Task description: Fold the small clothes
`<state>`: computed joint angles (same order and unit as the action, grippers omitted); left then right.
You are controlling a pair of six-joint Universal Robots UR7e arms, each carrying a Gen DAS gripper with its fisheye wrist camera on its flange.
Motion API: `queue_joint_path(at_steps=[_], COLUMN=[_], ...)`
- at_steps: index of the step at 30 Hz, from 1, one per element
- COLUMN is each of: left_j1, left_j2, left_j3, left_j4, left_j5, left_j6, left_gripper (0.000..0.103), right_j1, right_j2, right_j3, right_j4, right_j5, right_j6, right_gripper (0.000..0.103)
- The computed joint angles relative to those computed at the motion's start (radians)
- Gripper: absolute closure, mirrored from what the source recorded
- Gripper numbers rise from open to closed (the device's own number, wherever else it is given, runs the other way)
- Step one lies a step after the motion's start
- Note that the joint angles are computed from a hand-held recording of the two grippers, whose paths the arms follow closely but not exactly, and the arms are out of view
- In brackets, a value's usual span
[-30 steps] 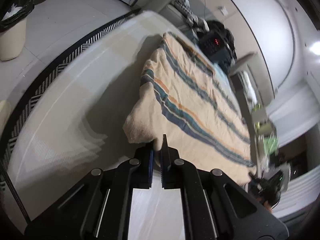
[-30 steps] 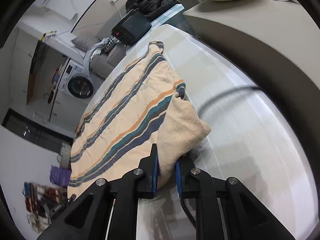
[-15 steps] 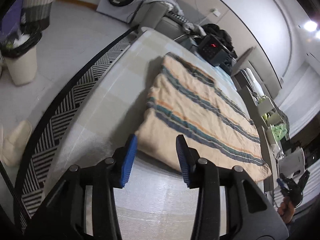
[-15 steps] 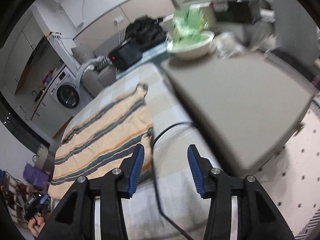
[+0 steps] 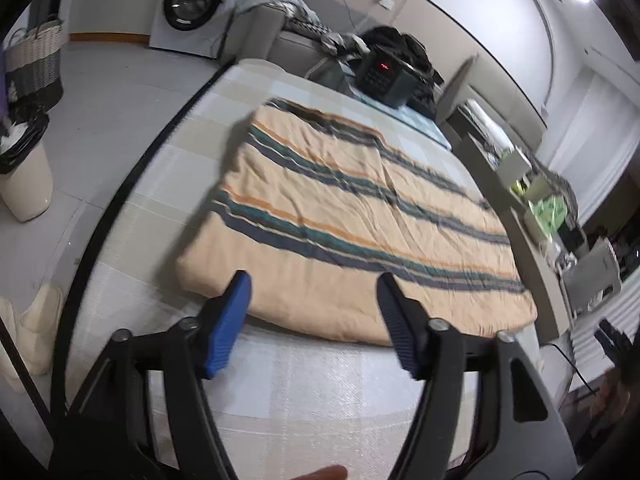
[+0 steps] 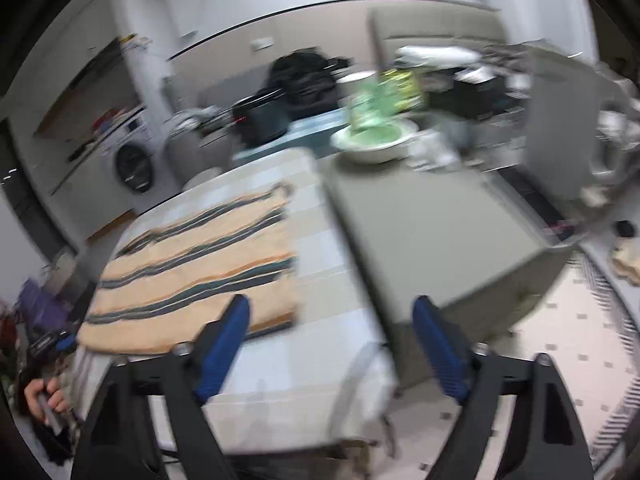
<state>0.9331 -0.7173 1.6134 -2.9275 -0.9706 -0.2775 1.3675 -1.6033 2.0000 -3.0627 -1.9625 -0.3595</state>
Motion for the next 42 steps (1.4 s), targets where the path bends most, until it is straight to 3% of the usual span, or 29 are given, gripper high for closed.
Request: queue_joint_path(at_steps=[2, 5, 10, 12, 15, 18, 20, 23, 26, 30, 31, 32, 36, 39, 42], left_j1=[-0.004, -0.007, -0.006, -0.008, -0.005, -0.001, 0.000, 0.001, 0.005, 0.012, 0.015, 0.016, 0.021, 0.023, 0.029], left_j2=[0.013, 0.034, 0.081, 0.104, 0.140, 0.175, 0.190, 0.196, 0.197, 0.199, 0.204, 0.206, 0.222, 0.233, 0.244], left_j3=[-0.007, -0.022, -0.084, -0.115, -0.164, -0.217, -0.238, -0.245, -0.246, -0.249, -0.257, -0.260, -0.287, -0.310, -0.332], left_j4=[-0.002, -0.007, 0.032, 0.046, 0.066, 0.104, 0.117, 0.123, 0.131, 0.132, 0.140, 0.143, 0.167, 0.193, 0.226], left_j5=[-0.005, -0.017, -0.029, -0.033, -0.050, -0.064, -0.062, -0.059, -0.056, -0.059, -0.057, -0.058, -0.059, -0.047, -0.021], left_j6=[0.015, 0.037, 0.052, 0.068, 0.090, 0.086, 0.087, 0.095, 0.094, 0.099, 0.098, 0.097, 0.096, 0.097, 0.081], left_gripper=[0.028, 0.020, 0.013, 0.001, 0.001, 0.001, 0.001, 0.001, 0.001, 0.001, 0.001, 0.001, 0.001, 0.001, 0.001], right_j1=[-0.024, -0.045, -0.062, -0.068, -0.074, -0.088, -0.092, -0.106, -0.136, -0.116, -0.119, -0.118, -0.116, -0.121, -0.124], right_j2=[0.076, 0.178, 0.272, 0.284, 0.307, 0.332, 0.344, 0.333, 0.299, 0.306, 0.316, 0.329, 0.377, 0.355, 0.350], right_j3=[-0.029, -0.046, -0.086, -0.091, -0.125, -0.181, -0.212, -0.236, -0.231, -0.256, -0.274, -0.291, -0.337, -0.295, -0.270], right_j4=[0.050, -0.025, -0.065, -0.100, -0.125, -0.070, -0.030, 0.054, 0.128, 0.159, 0.181, 0.200, 0.220, 0.174, 0.123], right_j5=[0.087, 0.144, 0.102, 0.090, 0.088, 0.127, 0.149, 0.221, 0.378, 0.316, 0.315, 0.299, 0.230, 0.240, 0.144], right_j6=[0.037, 0.062, 0.142, 0.127, 0.139, 0.178, 0.175, 0.149, 0.090, 0.008, 0.004, 0.003, 0.008, -0.047, -0.053], right_gripper=[0.016, 0.017, 0.017, 0.017, 0.017, 0.032, 0.032, 0.034, 0.040, 0.041, 0.045, 0.051, 0.097, 0.099, 0.099])
